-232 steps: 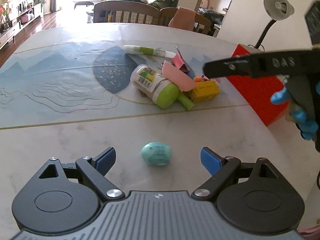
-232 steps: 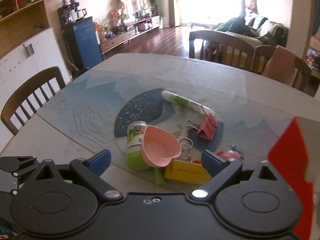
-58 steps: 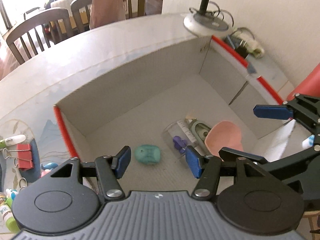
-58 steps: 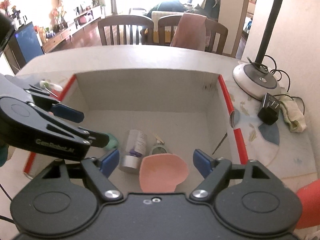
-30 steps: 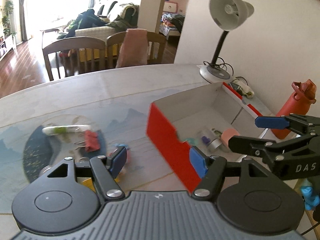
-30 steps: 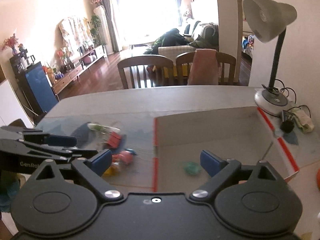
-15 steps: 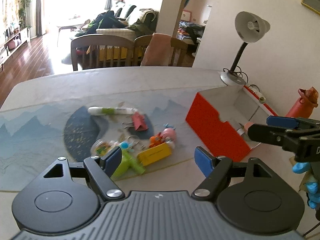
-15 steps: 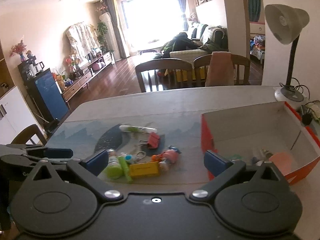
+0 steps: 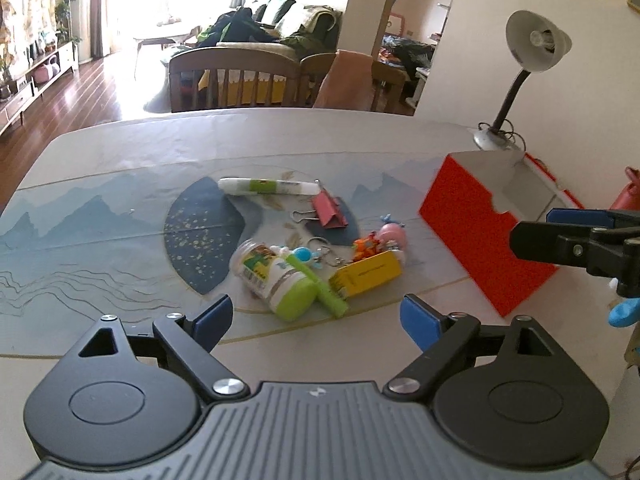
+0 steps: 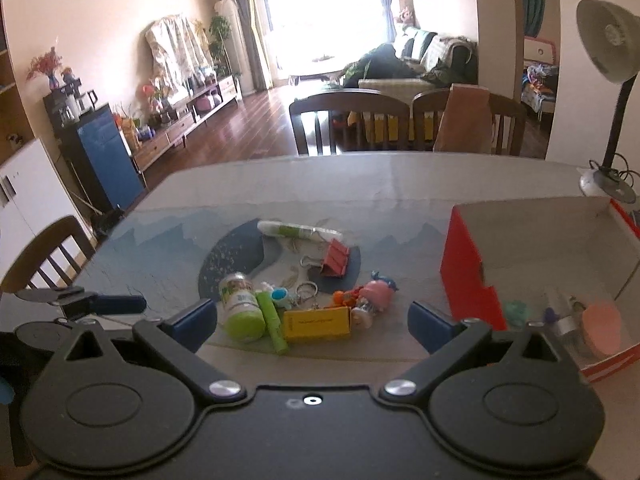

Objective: Organize rigid objects
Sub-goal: 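Withdraw both tools from the box back to the table clutter, then close the left gripper on the green-lidded jar while the right grasps the yellow box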

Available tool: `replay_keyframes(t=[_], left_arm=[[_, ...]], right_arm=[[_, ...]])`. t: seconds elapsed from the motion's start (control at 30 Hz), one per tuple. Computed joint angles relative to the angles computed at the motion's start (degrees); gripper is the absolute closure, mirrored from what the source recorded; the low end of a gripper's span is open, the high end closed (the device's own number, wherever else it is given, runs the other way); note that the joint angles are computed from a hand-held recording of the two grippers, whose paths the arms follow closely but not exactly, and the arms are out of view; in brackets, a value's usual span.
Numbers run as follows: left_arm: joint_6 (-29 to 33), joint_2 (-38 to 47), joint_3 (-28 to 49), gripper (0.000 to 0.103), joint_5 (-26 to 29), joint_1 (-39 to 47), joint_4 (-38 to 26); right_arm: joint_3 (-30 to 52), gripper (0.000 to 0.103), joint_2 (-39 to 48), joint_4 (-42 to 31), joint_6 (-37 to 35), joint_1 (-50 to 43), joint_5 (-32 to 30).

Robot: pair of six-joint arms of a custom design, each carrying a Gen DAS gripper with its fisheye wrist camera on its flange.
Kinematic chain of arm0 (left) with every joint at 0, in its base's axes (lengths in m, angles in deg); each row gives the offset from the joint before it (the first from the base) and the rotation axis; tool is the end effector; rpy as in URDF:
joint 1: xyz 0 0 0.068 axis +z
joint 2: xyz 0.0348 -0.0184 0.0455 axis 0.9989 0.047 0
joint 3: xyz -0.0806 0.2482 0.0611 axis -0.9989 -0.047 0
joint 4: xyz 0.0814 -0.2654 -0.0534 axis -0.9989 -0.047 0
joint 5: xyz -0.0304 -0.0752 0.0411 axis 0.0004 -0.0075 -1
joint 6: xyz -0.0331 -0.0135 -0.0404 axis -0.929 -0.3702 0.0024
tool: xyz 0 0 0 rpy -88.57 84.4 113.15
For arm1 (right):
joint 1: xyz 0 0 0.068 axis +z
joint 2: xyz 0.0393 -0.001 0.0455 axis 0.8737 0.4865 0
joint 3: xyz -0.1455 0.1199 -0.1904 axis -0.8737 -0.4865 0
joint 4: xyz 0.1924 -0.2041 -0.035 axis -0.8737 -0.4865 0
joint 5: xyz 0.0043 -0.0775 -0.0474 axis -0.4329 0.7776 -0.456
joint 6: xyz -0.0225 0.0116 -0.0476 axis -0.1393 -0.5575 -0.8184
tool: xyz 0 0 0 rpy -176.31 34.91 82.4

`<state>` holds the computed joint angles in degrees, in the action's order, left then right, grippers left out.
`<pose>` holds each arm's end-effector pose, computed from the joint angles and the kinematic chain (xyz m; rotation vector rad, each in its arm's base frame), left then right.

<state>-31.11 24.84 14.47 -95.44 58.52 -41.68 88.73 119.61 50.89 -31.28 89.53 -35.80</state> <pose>0.1283 -0.0537 0.0903 -0.3488 2.3394 -0.0172 0.2038 0.1201 0.1166 -0.6731 2.2545 0.5138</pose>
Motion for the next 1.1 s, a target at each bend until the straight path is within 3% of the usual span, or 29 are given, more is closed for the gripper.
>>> replay_keyframes(t=[0.17,0.37,0.47,0.63,0.77,0.93,1.1], left_arm=[[6.1,12.3,-2.6,0.012,2.7,6.4,15.8],[13.8,42.7,-2.1,0.012,8.9,15.4,47.6],[17.5,54.9,0.0,0.012,11.0,18.1,58.6],[23.7,65.5,3.2,0.012,13.2,21.2,67.5],[27.6,71.0,5.3,0.012,14.5,23.3,72.1],[29.4,77.3,7.1,0.011,16.8,25.5,77.6],[29.5,81.3,8.0,0.011,16.2,25.2,81.2]], right_arm=[[3.2,0.002,12.6,6.4,1.2,1.6,1.7],[9.1,0.003,26.2,11.1,1.9,3.1,3.0],[12.8,0.005,31.8,11.5,0.9,2.6,1.3],[19.1,0.007,38.9,9.0,0.3,1.3,-3.4],[22.7,0.008,42.6,7.5,0.8,1.6,-3.2],[24.2,0.009,45.3,7.9,1.3,1.9,-2.3],[24.9,0.017,46.6,7.8,1.2,1.2,-2.5]])
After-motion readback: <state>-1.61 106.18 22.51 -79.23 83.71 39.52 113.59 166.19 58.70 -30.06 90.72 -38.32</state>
